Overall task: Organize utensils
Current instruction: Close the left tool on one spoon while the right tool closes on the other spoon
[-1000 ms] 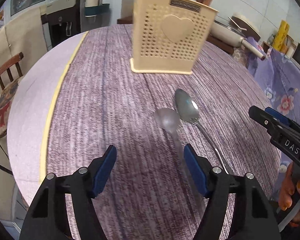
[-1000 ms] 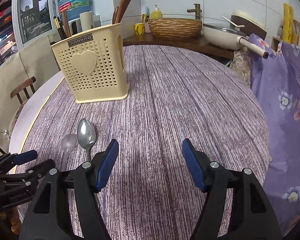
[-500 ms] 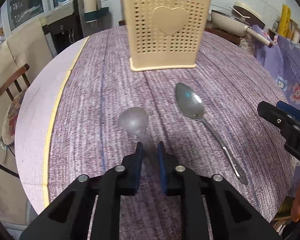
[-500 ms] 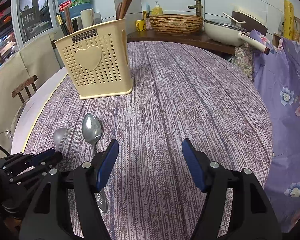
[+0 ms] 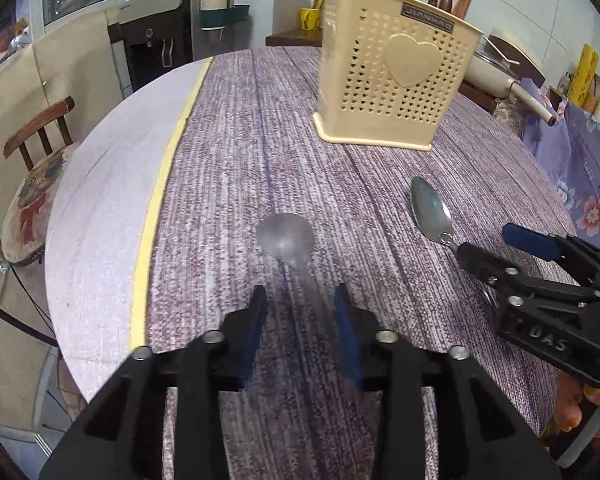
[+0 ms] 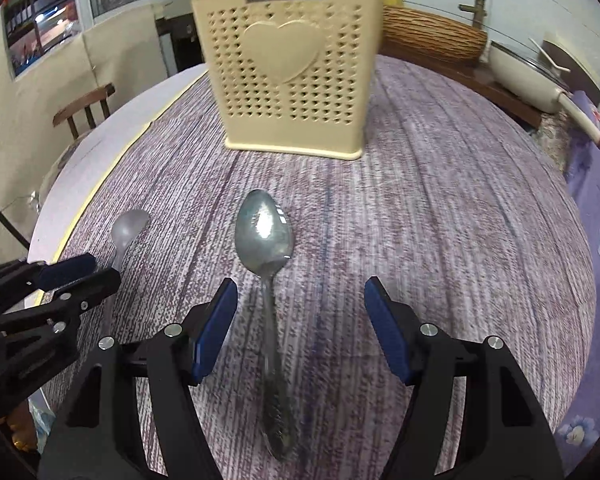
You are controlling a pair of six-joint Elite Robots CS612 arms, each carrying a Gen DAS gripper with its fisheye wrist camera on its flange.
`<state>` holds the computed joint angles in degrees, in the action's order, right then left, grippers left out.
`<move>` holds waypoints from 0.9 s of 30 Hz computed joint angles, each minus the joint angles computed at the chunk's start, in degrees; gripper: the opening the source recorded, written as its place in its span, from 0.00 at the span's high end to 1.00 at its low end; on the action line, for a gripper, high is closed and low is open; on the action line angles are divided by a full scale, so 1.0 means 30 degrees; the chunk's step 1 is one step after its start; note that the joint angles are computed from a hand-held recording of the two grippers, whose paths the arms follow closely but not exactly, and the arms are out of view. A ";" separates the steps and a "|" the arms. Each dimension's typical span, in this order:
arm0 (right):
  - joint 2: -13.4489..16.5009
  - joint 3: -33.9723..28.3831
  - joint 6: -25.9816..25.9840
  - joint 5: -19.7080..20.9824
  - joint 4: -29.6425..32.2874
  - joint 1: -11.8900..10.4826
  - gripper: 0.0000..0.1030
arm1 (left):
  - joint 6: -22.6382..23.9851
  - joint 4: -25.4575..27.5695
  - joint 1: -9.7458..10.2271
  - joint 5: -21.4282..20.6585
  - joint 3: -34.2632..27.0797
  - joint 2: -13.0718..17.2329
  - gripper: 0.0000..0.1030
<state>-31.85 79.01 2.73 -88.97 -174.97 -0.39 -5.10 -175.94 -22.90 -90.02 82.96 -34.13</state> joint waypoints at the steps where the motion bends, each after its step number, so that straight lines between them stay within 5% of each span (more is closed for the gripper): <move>1: 0.0067 -0.0167 -0.0127 0.0019 0.0266 0.0037 0.36 | -0.0148 -0.0132 0.0053 0.0010 0.0076 -0.0032 0.57; 9: 0.0736 -0.1730 -0.0592 0.0138 0.1892 0.0260 0.37 | -0.1126 -0.0106 0.0391 -0.0066 0.0161 -0.0086 0.47; 17: 0.1122 -0.2702 -0.0216 -0.0212 0.2549 0.0337 0.63 | -0.1500 0.0612 0.0203 0.0501 -0.0378 0.0127 0.40; 27: 0.0983 -0.2408 0.0212 -0.0377 0.2445 0.0283 0.63 | -0.2192 0.2137 0.0071 0.0813 -0.1374 0.0383 0.33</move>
